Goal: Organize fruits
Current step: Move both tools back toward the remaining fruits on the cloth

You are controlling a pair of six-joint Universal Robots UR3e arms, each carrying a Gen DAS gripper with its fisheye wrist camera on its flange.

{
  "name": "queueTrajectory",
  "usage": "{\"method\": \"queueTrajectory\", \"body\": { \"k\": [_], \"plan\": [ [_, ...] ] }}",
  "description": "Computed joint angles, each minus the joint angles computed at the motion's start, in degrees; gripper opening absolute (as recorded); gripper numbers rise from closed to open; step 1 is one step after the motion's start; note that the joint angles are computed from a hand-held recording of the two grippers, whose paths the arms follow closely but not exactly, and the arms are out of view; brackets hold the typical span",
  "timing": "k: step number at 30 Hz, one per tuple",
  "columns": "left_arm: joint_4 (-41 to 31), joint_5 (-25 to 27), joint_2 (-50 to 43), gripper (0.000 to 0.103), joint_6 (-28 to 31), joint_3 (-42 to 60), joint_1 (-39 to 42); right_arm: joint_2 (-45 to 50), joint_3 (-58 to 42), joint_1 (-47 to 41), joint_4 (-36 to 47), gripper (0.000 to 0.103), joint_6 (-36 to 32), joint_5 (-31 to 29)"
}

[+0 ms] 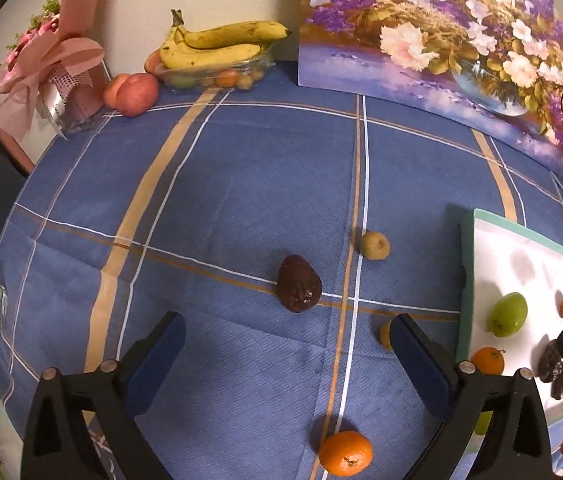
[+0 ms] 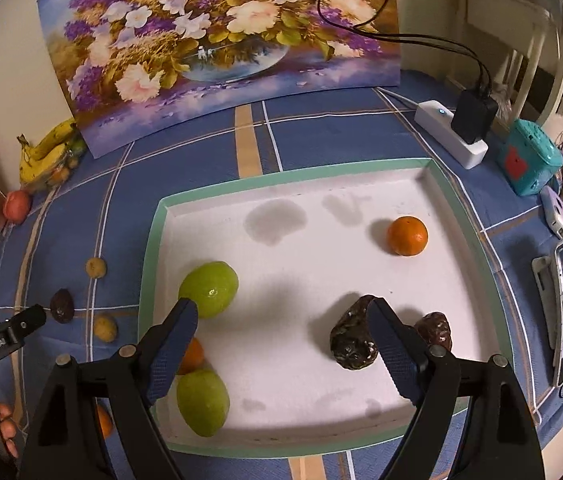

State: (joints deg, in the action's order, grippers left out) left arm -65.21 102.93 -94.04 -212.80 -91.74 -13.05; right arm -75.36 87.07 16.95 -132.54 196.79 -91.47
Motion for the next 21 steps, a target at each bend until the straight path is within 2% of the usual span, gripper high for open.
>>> {"method": "queueTrajectory", "body": {
  "k": [3,7,12,21],
  "plan": [
    [1.23,-0.67,1.43,0.103,0.54,-0.95,0.65,0.35,-0.30,1.17,-1.78,0.087,-0.13,-0.28],
    [2.70,-1.66,4.08,0.103,0.32,-2.70,2.32,1.57,-3.77,2.96,-0.22,0.087,0.45,-0.52],
    [5.64,-3.14,7.30,0.103,1.46,-5.14,4.37,2.82,-5.86,2.52,0.88,0.087,-0.95,5.58],
    [11.88,-4.70,12.98,0.103,5.46,-10.43,8.58,3.98,-6.88,3.32,-4.32,0.087,1.43,9.64]
  ]
}}
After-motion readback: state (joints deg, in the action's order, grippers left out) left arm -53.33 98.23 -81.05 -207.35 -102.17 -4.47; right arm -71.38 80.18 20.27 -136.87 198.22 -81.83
